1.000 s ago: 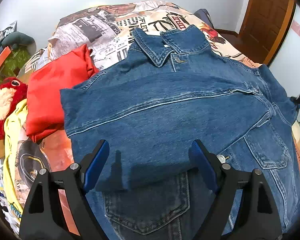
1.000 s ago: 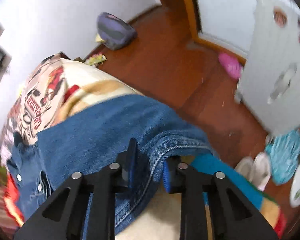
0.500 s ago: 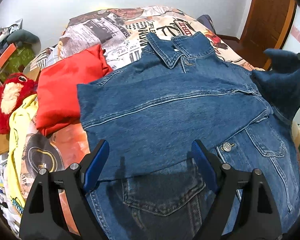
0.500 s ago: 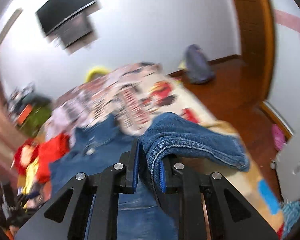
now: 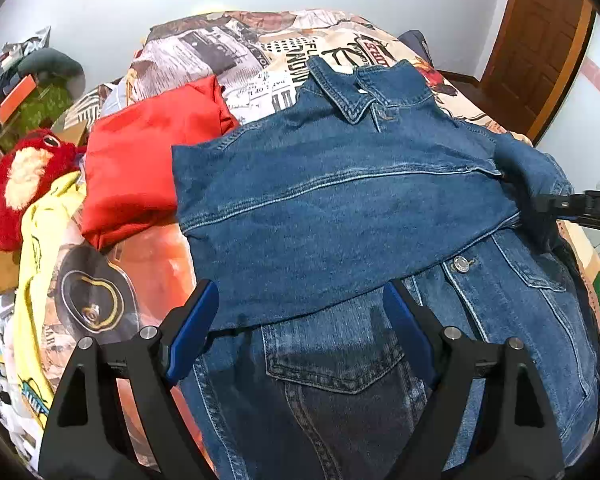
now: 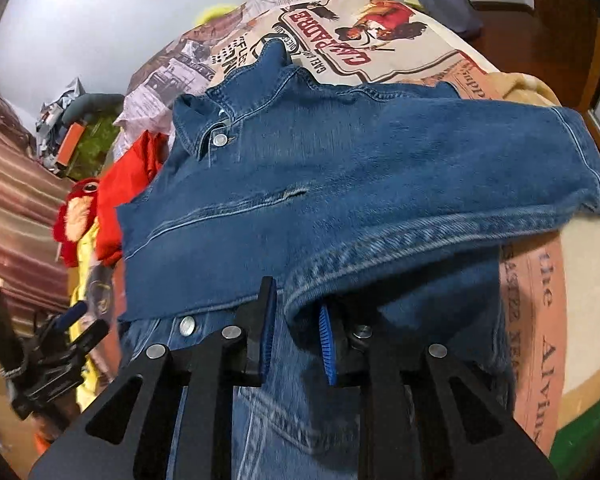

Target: Fold large clothes

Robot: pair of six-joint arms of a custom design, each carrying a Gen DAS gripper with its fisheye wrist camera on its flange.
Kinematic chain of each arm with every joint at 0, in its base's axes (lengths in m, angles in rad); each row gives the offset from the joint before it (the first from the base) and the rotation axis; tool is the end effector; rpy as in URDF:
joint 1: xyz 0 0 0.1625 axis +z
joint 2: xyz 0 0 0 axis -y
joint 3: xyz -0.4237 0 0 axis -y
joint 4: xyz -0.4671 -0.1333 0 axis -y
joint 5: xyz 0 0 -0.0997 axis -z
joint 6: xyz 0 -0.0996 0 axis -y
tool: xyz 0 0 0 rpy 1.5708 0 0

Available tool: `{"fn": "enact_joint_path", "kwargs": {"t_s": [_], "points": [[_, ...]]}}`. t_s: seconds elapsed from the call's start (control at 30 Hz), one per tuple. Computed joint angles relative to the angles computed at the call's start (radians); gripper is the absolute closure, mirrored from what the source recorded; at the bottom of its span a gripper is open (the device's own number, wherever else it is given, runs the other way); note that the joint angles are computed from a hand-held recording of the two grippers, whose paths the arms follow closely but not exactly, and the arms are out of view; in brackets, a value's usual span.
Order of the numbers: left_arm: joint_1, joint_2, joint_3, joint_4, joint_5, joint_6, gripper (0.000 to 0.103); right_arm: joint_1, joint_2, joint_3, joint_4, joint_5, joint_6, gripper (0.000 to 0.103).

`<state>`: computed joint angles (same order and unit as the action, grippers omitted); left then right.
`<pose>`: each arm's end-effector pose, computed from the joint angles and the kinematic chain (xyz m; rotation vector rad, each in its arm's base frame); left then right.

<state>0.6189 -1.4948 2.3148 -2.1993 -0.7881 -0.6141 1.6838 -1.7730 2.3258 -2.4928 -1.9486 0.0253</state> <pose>-0.2365 -0.4183 0.1552 0.4982 2.3547 -0.5363 0.1454 -0.4251 0.2819 0.0224 -2.7424 0.5468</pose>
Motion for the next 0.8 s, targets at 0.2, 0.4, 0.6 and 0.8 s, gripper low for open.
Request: {"fn": "enact_joint_path", "kwargs": {"t_s": [0.2, 0.4, 0.6, 0.8], "points": [[0.007, 0.017, -0.002, -0.026, -0.016, 0.000, 0.019, 0.014, -0.097, 0.019, -0.006, -0.033, -0.026, 0.059], [0.008, 0.045, -0.012, -0.049, -0.028, 0.011, 0.019, -0.055, -0.158, 0.031, -0.082, -0.061, 0.039, 0.048], [0.014, 0.064, -0.020, -0.060, -0.033, 0.018, 0.019, -0.185, -0.162, 0.035, -0.117, 0.006, 0.120, 0.048], [0.035, 0.079, -0.029, -0.063, -0.039, 0.012, 0.019, -0.263, -0.120, 0.037, -0.195, 0.074, 0.159, 0.048]]}}
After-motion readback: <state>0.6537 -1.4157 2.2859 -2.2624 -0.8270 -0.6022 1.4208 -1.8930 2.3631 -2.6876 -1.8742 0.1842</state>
